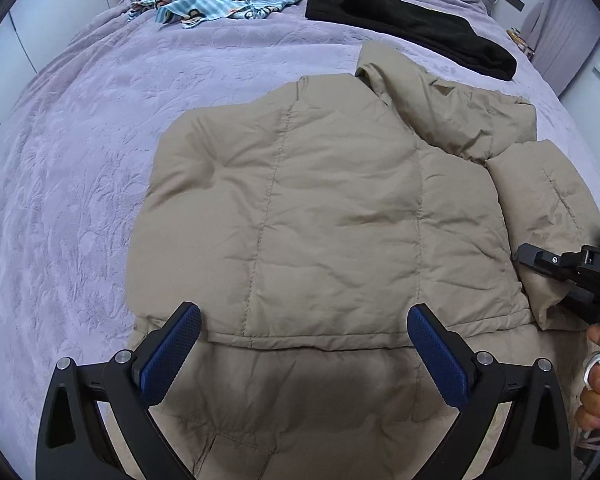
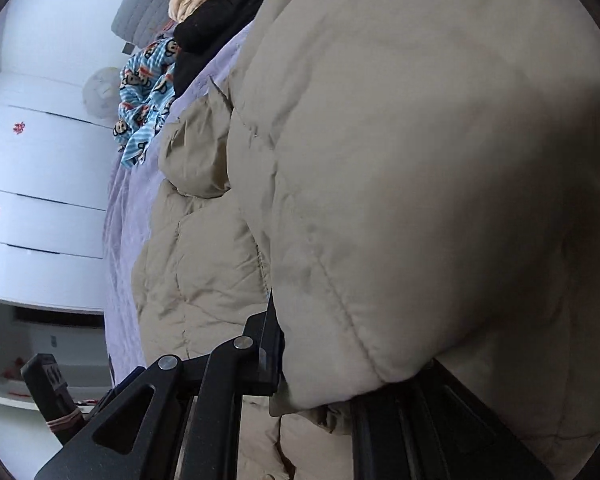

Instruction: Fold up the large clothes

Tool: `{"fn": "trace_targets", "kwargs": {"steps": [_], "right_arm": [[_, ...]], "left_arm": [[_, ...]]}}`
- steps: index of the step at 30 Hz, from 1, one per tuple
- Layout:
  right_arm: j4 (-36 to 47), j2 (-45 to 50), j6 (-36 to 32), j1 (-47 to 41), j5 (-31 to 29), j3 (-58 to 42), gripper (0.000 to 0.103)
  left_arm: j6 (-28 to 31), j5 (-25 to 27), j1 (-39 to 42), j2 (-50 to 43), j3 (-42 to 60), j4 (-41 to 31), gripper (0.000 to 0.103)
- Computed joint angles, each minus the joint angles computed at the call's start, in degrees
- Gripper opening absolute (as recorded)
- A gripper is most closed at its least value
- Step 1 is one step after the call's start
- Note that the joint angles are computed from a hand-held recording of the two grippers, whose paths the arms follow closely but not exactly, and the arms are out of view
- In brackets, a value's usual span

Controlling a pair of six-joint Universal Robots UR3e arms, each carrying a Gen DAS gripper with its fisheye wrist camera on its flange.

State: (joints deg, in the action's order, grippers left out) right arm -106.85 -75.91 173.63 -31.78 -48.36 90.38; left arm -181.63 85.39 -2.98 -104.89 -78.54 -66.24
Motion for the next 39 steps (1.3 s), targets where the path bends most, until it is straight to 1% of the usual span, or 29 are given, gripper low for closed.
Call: {"fn": "trace_targets", "kwargs": {"steps": [1,2,3,4,5,7,9,11,12,13,14,15,17,21,23,25,27,29,30,31,32,33,34,35,37,39], "right_arm": [[2.8,0.2,0.1,0.2,-0.8,-1.9,0.013],[5.8,-0.7,0.0,0.4,-1.4,-3.2,0.021],[9.1,-1.3,-0.7,-0.2,-1.3,-4.7,0.042],[11.9,-2.9,-1.4,-1.1,-0.5,-5.6,0.054],[12.7,-5.6,-2.0,-2.9,0.6,-4.4,0.071],[13.5,-10.0,-1.1,-5.6,1.7,-4.5,0.072],[9.7,-13.5,2.1,-9.1,2.0,-1.3,0.072],[5.5,-13.3,6.6,-11.4,2.1,0.1,0.071],[4.0,-12.1,8.9,-11.6,2.3,-0.4,0.061],[0.7,-9.4,12.9,-10.1,2.4,-1.9,0.050],[-0.6,-7.8,14.5,-9.4,2.1,-3.2,0.028],[-1.7,-6.3,15.3,-7.9,1.6,-5.2,0.020],[-2.8,-4.8,13.6,-4.3,0.8,-8.7,0.020],[-2.4,0.1,7.4,9.0,-3.8,-19.4,0.019],[-0.9,2.1,3.8,15.0,-6.2,-22.4,0.019],[-0.3,3.3,1.4,20.3,-9.4,-22.8,0.019],[2.7,5.5,0.1,24.0,-11.2,-24.0,0.023],[5.6,7.4,0.7,26.6,-14.3,-25.1,0.024],[6.0,7.2,0.5,26.8,-15.0,-24.3,0.030],[6.3,6.7,0.2,26.6,-14.9,-23.6,0.034],[6.9,5.9,-0.2,26.1,-14.2,-23.1,0.047],[7.9,4.7,-1.1,25.2,-13.4,-22.5,0.068],[8.4,2.7,-2.0,23.8,-12.2,-20.9,0.075],[8.2,0.5,-3.1,22.1,-11.2,-18.6,0.078],[11.1,-4.2,-6.0,18.2,-10.4,-15.8,0.078],[14.3,-8.5,-9.2,13.8,-10.9,-13.1,0.078]], "left_arm": [[0.3,-0.6,0.1,-0.6,1.0,-0.1,0.103],[0.4,-1.5,0.4,-1.2,2.1,-0.2,0.103],[0.5,-2.5,0.9,-1.8,3.3,-0.5,0.103],[0.5,-3.9,1.6,-2.3,4.3,-0.6,0.103],[0.8,-5.3,2.4,-2.7,5.0,-0.7,0.103],[1.3,-7.5,3.9,-4.0,6.7,-1.0,0.103],[1.9,-9.6,5.5,-4.8,7.8,-1.3,0.103],[2.7,-12.7,7.4,-5.3,8.6,-2.2,0.103],[3.0,-14.4,8.4,-5.4,8.7,-2.6,0.103],[2.9,-15.7,9.2,-5.4,8.7,-2.8,0.103],[3.0,-16.9,10.2,-5.2,8.3,-3.0,0.103],[2.9,-17.8,11.0,-4.8,7.7,-3.1,0.103],[2.4,-19.9,13.0,-4.2,6.5,-3.3,0.103],[1.4,-27.0,18.1,-2.1,2.6,-3.5,0.103],[1.1,-29.0,20.0,-1.8,1.9,-4.0,0.103],[2.3,-30.8,21.4,-2.3,2.4,-5.7,0.103],[4.3,-33.3,22.4,-3.1,3.5,-8.4,0.103],[6.5,-36.5,23.0,-4.1,4.8,-11.8,0.103],[7.3,-38.0,23.1,-4.5,5.2,-13.2,0.103],[8.4,-39.5,22.9,-5.0,5.8,-14.6,0.103],[9.6,-40.7,22.6,-5.3,6.3,-16.1,0.103],[10.7,-41.6,22.0,-5.7,6.9,-17.7,0.103],[11.6,-42.0,21.3,-6.4,7.9,-19.3,0.103],[12.5,-42.4,20.5,-7.1,8.9,-20.7,0.103],[14.2,-43.0,18.8,-8.3,10.4,-23.3,0.103],[14.9,-43.6,17.0,-9.8,11.5,-25.0,0.103]]}}
